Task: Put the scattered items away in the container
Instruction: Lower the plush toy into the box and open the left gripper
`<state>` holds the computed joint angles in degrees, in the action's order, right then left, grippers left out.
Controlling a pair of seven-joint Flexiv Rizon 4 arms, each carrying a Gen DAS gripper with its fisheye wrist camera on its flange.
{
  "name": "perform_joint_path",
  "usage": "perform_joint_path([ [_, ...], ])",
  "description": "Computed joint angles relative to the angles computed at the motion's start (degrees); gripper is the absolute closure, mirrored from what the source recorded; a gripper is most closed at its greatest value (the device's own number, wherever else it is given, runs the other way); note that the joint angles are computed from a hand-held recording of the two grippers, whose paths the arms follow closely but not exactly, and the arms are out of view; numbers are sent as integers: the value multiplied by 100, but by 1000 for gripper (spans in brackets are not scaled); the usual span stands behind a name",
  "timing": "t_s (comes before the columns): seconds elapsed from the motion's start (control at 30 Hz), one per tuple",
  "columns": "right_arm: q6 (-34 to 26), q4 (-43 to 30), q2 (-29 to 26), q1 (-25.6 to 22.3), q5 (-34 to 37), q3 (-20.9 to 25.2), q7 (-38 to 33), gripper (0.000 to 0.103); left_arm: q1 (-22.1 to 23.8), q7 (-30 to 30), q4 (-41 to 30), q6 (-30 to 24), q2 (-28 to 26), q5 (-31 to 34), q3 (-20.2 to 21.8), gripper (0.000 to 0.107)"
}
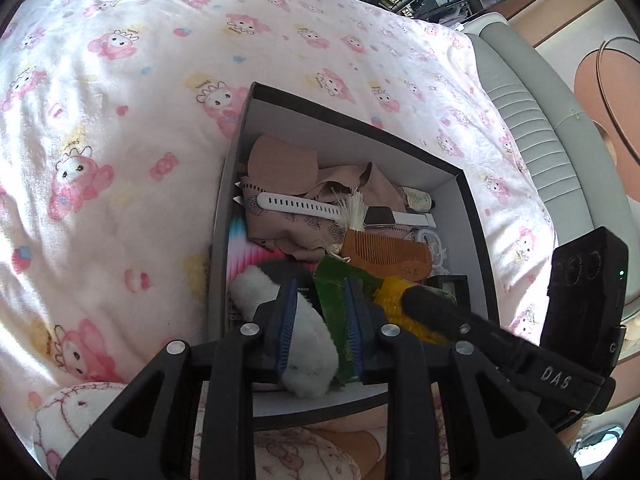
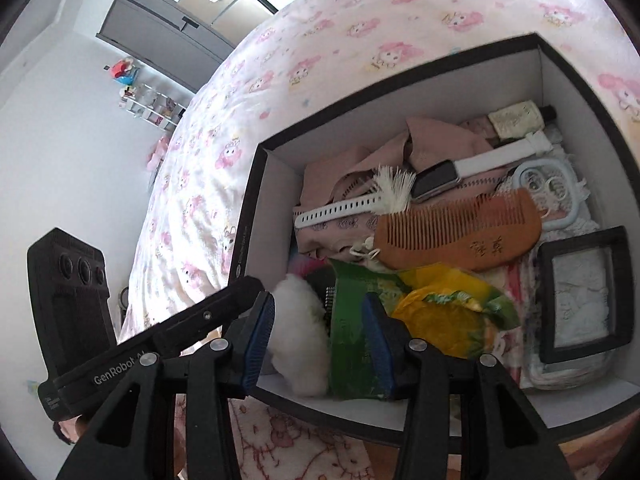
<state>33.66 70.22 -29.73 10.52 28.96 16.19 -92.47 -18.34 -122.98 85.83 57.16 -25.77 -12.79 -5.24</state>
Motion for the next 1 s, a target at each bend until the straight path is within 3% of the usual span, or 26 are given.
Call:
perform_joint_path([
  [0.3,389,433,284,64,-389,-139,46,61,-128,-75,9,-183,2,3,-15,82],
  [0.4,315,464,296,-24,-305,-100,-23,61,-129,-247,356,61,267,-90,-26,82],
  [0.53,16,326,250,-224,135,-4,-221,61,-275,-838,235,-551,349,306,152,81],
  [0.63,1169,1179,595,531,-1460,-495,109,61,-226,-795,81,-596,136,327,60,79],
  [0.67,1350,1286,635,591,-1614,-510,121,61,-224,-788,5,-570,53,368,65,80],
  [0.73,1233,1212,630,441,-1480,-312,-63,61,-339,-843,-380,-692,-133,769,218,75],
  [0.8,1411,1378,675,539,-1782,-384,13,61,-304,-691,-525,-561,-245,817,179,68],
  [0.9,1251,1297,617,395,-1666,-297,22,61,9,-128,-58,300,-170,63,-268,69],
  [0.93,1226,1278,603,362,-1623,-300,74,61,-89,-160,-39,365,-111,174,-146,69],
  [1.0,1268,1270,592,331,-1609,-312,120,61,-380,-505,-271,-17,-69,667,261,70],
])
